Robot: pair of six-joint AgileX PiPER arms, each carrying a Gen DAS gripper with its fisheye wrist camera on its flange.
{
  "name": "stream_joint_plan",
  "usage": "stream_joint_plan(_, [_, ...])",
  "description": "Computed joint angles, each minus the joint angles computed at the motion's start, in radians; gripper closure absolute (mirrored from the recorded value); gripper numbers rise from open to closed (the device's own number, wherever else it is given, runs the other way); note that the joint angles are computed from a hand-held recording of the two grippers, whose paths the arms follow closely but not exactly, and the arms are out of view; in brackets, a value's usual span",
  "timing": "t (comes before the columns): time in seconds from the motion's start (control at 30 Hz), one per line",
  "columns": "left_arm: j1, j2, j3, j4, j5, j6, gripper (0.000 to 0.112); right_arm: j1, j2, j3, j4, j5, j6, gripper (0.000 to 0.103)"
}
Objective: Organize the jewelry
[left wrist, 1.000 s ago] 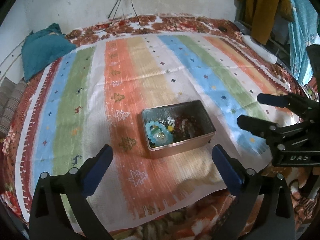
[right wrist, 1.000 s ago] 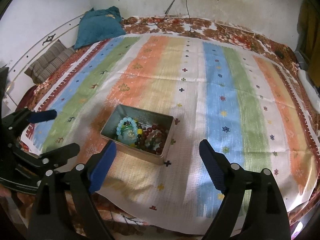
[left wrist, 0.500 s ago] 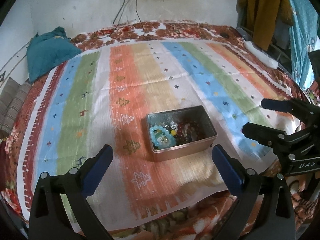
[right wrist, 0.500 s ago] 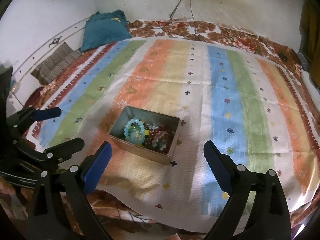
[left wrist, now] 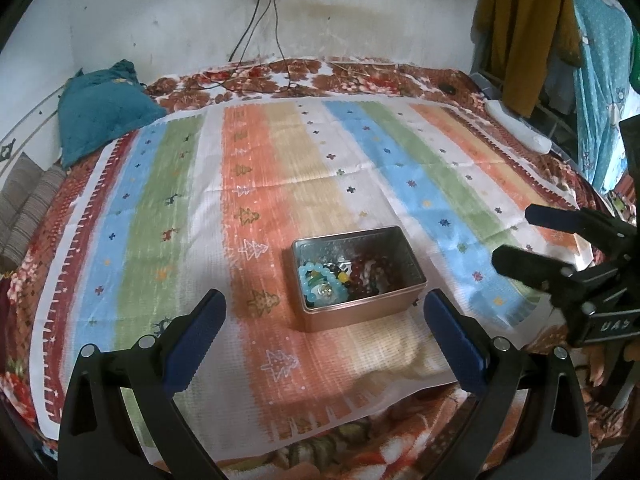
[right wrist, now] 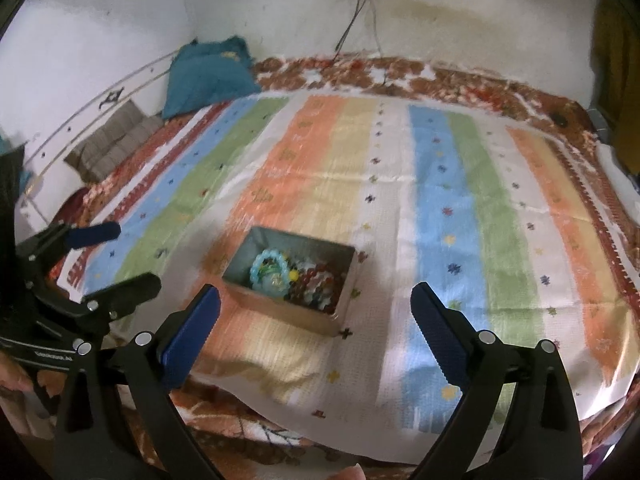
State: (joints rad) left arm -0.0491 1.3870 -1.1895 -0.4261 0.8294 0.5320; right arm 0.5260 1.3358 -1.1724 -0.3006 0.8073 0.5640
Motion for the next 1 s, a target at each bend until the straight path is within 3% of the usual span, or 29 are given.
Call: stream_joint_plan(1.0, [-0.006, -0.015, 0.011, -0.022, 0.007, 0.039, 0.015, 0.059, -0.004, 0.003, -0.062, 0.040, 0.030, 0.005])
